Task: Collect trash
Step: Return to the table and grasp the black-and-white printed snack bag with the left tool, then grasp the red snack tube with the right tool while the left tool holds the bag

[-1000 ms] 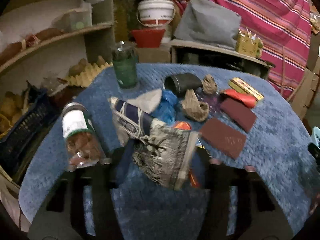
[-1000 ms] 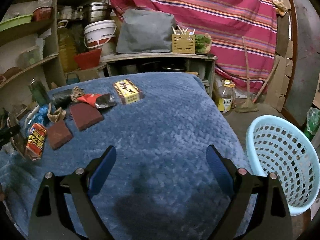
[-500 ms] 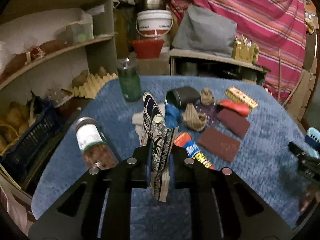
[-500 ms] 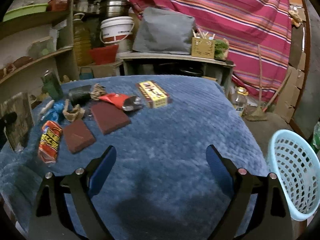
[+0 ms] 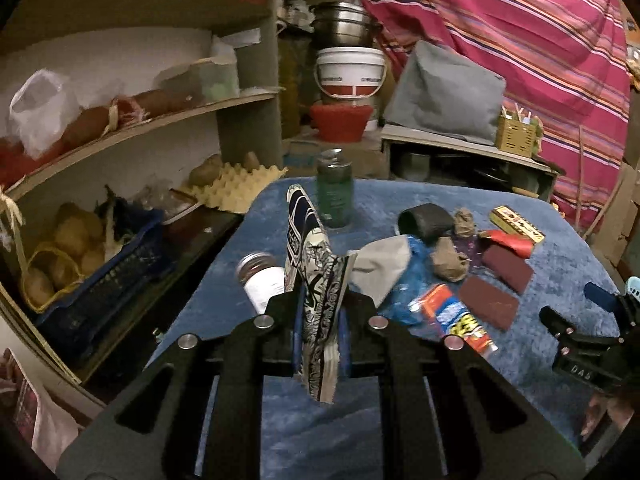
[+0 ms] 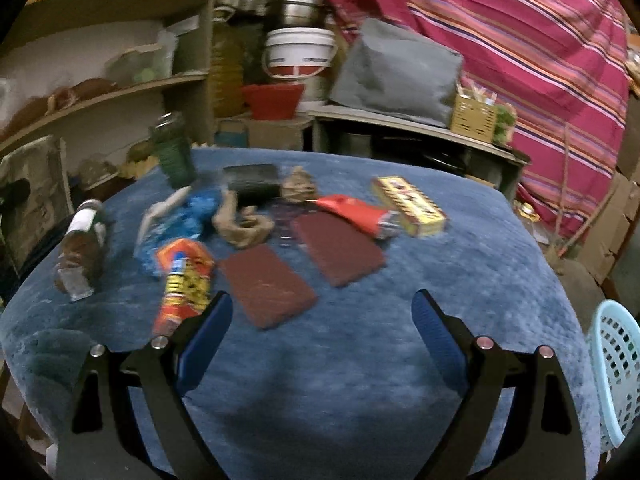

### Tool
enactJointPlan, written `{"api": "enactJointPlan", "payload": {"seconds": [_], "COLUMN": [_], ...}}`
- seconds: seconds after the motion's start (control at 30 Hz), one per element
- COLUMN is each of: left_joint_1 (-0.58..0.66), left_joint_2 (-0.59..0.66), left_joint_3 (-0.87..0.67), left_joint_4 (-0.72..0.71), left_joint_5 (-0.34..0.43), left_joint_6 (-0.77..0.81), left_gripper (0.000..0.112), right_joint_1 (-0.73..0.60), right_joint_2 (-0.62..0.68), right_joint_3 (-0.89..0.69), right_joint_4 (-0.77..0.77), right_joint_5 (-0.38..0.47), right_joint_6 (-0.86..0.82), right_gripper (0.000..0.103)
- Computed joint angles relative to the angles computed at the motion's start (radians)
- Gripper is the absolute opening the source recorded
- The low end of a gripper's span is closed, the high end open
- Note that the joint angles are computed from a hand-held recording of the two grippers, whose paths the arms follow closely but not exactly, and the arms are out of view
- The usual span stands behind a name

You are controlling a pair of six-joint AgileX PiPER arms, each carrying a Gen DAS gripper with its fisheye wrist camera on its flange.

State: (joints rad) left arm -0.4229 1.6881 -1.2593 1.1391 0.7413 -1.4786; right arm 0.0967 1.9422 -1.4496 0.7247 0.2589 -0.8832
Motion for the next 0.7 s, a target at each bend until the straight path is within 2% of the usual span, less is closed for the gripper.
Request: {"api": "enactJointPlan", "payload": {"seconds": [0.13, 0.27, 0.3, 0.4, 0.43, 0.57, 0.63, 0.7], "left_joint_1": [0.053, 0.090, 0.093, 0.119, 0.125, 0.135, 0.137, 0.132], "left_joint_2": [-0.026, -0.023, -0.022, -0.008, -0.004, -0.003, -0.003, 0.002], "left_joint_3": [0.048, 0.065, 0.064, 0.051, 0.048, 0.050, 0.050, 0.047], "left_joint_4": [0.006, 0.036, 0.035, 0.015, 0.012, 0.016, 0.014, 0.017], "left_joint_5": [-0.072, -0.129, -0.133, -0.166, -0.171, -0.188, -0.191, -0.183], "left_joint_6": [-0.002, -0.003, 0.001, 0.035, 0.040, 0.038, 0.042, 0.042], "left_gripper": [0.012, 0.012, 0.012, 0.012, 0.012, 0.012, 0.012, 0.012], "right_joint_1": [0.075, 0.148, 0.165, 0.198, 0.207, 0.206, 0.197, 0.192], "right_joint_2": [0.007, 0.040, 0.056, 0.102, 0.121, 0.196, 0.225, 0.230], "right_joint_3": [0.001, -0.031, -0.050, -0.110, -0.140, -0.271, -0.320, -0.326], "right_joint_4": [-0.179, -0.463, -0.556, -0.711, -0.736, -0.639, -0.567, -0.509], "right_joint_5": [-0.018, -0.010, 0.002, 0.049, 0.080, 0.226, 0.290, 0.309], "right_joint_6": [0.189, 0.476, 0.566, 0.706, 0.725, 0.639, 0.575, 0.514], "right_gripper": [0.089, 0.089, 0.089, 0.088, 0.082, 0.064, 0.046, 0.038]}}
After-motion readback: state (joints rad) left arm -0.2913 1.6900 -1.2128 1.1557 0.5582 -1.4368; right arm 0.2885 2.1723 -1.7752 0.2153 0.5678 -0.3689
